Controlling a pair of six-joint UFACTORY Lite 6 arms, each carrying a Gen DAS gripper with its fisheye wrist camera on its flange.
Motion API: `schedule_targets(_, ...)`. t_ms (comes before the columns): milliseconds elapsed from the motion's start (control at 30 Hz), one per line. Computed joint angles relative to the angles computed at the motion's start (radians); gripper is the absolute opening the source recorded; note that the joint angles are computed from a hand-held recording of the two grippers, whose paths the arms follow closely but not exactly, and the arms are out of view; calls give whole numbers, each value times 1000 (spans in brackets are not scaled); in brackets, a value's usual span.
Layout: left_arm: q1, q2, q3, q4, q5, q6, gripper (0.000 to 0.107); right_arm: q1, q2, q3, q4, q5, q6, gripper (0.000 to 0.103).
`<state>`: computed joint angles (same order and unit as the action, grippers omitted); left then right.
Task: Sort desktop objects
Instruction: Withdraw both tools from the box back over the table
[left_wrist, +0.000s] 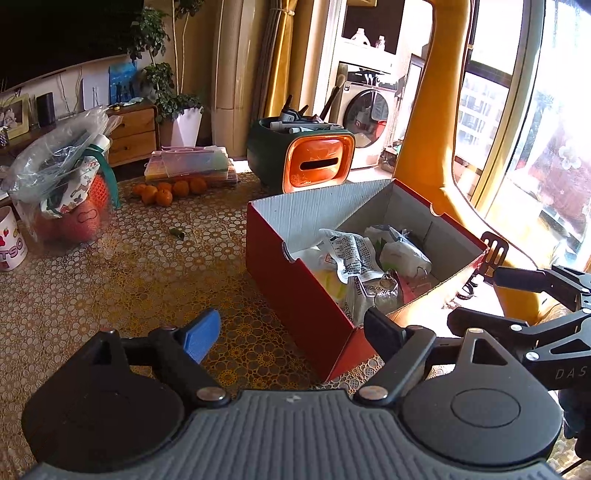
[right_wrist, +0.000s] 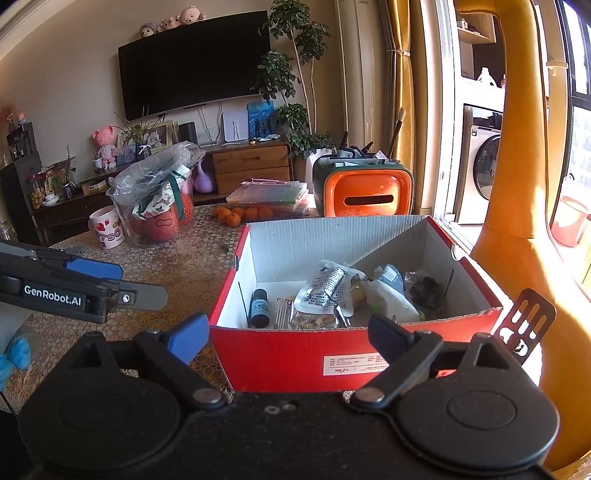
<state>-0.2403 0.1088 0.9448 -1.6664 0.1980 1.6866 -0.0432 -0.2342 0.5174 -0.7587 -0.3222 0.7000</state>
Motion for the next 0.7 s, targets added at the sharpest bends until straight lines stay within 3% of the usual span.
schedule_targets(200, -14, -64, -65, -153, -21, 155, 103, 29, -54, -19, 111, 37, -64, 102)
schedule_targets(333, -23, -124, -119, -254, -31, 270, 103, 50, -91, -40, 170, 52, -104, 102)
schedule_targets(700, -6, -266, -242, -134, 22, 163, 103, 89, -175, -99, 311, 91, -202, 102)
